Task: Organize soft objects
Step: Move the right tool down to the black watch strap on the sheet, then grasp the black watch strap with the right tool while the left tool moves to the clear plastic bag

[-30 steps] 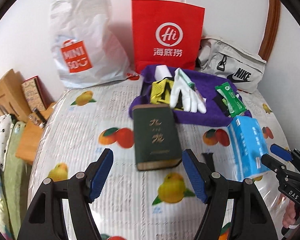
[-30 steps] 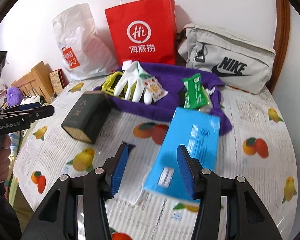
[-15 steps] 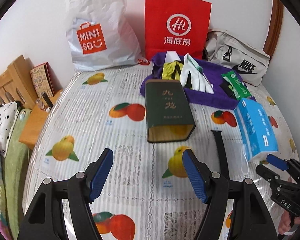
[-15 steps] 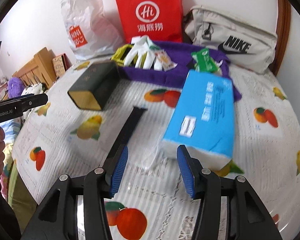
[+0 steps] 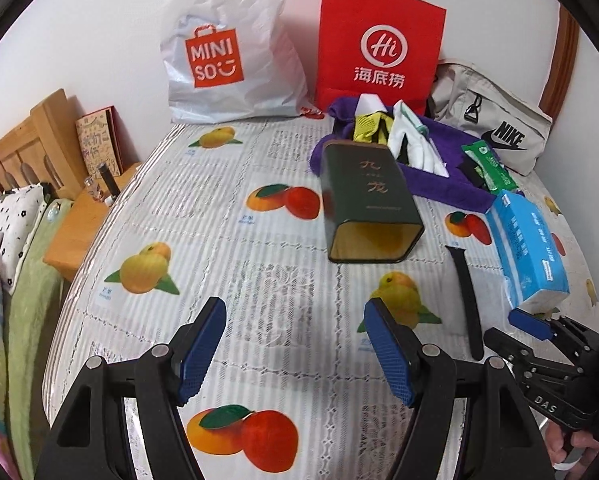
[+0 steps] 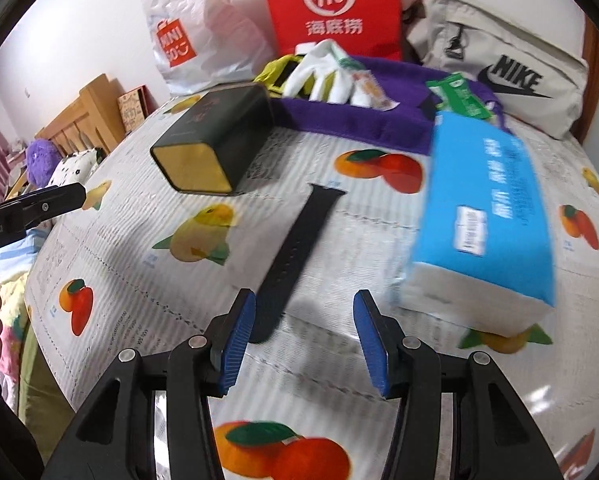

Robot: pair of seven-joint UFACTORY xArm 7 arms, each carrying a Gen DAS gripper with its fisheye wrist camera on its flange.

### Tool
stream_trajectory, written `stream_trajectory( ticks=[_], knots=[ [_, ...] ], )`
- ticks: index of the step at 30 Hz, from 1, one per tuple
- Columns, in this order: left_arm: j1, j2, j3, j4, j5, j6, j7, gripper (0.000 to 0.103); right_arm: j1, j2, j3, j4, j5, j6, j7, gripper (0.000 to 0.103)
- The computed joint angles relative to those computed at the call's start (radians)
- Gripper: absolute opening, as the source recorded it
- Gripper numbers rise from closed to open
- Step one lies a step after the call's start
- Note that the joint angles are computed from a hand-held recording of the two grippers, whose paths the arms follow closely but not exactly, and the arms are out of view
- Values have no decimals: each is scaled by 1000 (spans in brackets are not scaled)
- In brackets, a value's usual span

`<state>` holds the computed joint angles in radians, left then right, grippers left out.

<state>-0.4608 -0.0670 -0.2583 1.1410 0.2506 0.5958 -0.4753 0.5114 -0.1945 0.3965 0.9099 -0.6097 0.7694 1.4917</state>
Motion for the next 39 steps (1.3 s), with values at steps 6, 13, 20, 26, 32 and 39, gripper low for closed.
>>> stream_trajectory(
  ticks=[6, 13, 20, 26, 32, 39],
  knots=[
    [2, 15, 7, -5, -25, 5, 15, 70, 11, 85, -17, 41, -39, -35, -5, 50],
    [-12, 52, 8, 17, -53, 1, 32, 70, 84, 141, -38, 96, -96, 38, -71, 23],
    [-29, 59, 6, 17, -49, 7, 30, 70, 120, 89, -13, 57, -61, 23, -65, 21],
    [-34, 48, 5, -2, -68, 3, 43, 70, 110, 65, -5, 54, -36, 47, -77, 23],
    [-30, 46, 7, -5, -69, 9, 40, 70, 68, 86, -31, 45, -49, -34, -74, 23],
    [-26, 51, 10, -4, -81, 8, 50, 70, 82, 159, -43, 106, -95, 0, -80, 34]
  ],
)
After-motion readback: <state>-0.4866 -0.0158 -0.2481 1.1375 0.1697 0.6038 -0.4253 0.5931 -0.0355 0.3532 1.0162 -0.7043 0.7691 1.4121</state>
